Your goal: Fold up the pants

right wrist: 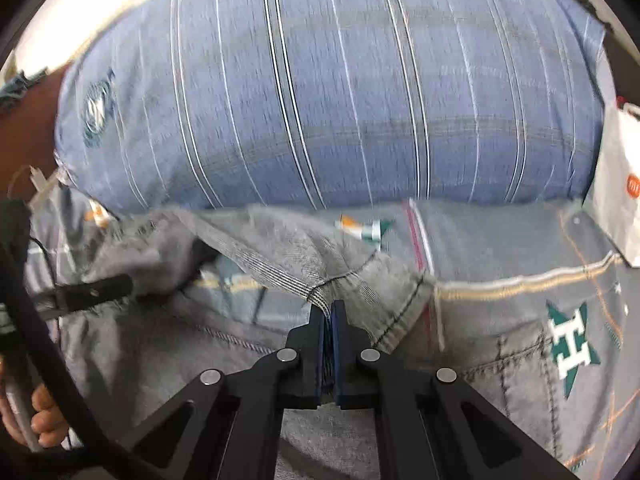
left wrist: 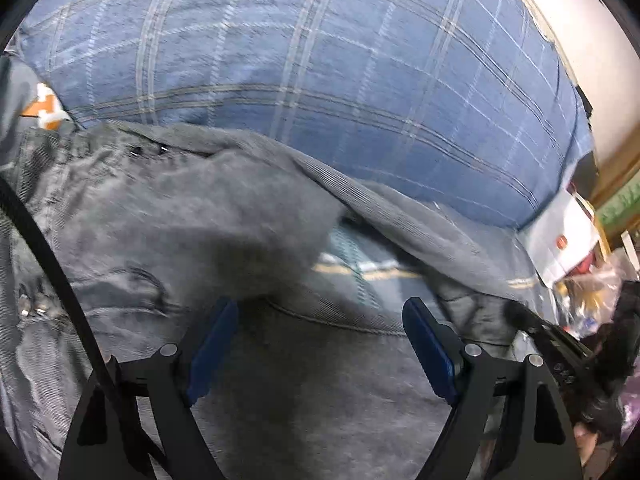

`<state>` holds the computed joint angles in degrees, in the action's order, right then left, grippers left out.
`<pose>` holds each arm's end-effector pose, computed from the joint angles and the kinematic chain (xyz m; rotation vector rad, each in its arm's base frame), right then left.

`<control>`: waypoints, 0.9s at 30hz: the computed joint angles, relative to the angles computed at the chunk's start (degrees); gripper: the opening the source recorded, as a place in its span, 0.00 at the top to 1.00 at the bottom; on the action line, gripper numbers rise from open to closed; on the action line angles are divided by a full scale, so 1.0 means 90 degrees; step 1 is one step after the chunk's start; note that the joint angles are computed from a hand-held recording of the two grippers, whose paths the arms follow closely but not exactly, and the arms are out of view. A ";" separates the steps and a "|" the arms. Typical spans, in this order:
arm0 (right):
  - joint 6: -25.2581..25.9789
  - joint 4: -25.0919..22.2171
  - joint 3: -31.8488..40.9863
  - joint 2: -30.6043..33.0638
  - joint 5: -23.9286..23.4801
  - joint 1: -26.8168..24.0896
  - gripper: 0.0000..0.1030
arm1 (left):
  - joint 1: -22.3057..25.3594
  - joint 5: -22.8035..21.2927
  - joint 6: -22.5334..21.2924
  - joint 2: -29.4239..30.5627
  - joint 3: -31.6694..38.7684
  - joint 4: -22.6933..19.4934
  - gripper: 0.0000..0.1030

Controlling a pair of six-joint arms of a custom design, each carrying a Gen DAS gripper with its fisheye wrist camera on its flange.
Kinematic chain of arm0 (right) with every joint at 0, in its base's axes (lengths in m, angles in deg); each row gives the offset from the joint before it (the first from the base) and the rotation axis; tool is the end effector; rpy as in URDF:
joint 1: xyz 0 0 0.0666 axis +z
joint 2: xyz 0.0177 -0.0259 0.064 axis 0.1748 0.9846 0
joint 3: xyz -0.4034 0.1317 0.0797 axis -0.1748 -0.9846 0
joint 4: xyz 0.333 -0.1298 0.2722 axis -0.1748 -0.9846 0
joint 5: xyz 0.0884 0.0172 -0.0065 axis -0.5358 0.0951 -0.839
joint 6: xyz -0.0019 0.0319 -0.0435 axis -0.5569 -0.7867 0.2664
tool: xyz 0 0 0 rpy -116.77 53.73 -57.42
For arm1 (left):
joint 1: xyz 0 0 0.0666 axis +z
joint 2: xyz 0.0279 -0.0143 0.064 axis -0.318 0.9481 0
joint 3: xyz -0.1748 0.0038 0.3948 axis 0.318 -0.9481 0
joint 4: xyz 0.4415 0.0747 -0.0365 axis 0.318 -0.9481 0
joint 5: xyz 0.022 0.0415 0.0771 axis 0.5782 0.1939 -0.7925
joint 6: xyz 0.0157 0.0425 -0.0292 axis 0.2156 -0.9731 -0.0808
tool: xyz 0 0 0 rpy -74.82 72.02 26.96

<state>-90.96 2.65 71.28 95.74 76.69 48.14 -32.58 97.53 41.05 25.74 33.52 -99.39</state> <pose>0.5080 0.3849 0.5547 -0.1022 2.4769 0.1387 0.5331 -0.1433 0.4936 -0.0476 2.5638 -0.5759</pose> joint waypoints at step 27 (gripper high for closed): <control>0.0163 0.0166 0.0027 -0.0100 0.0028 -0.0149 0.97 | -0.0381 -0.0915 0.1377 0.1554 0.2707 -0.2038 0.92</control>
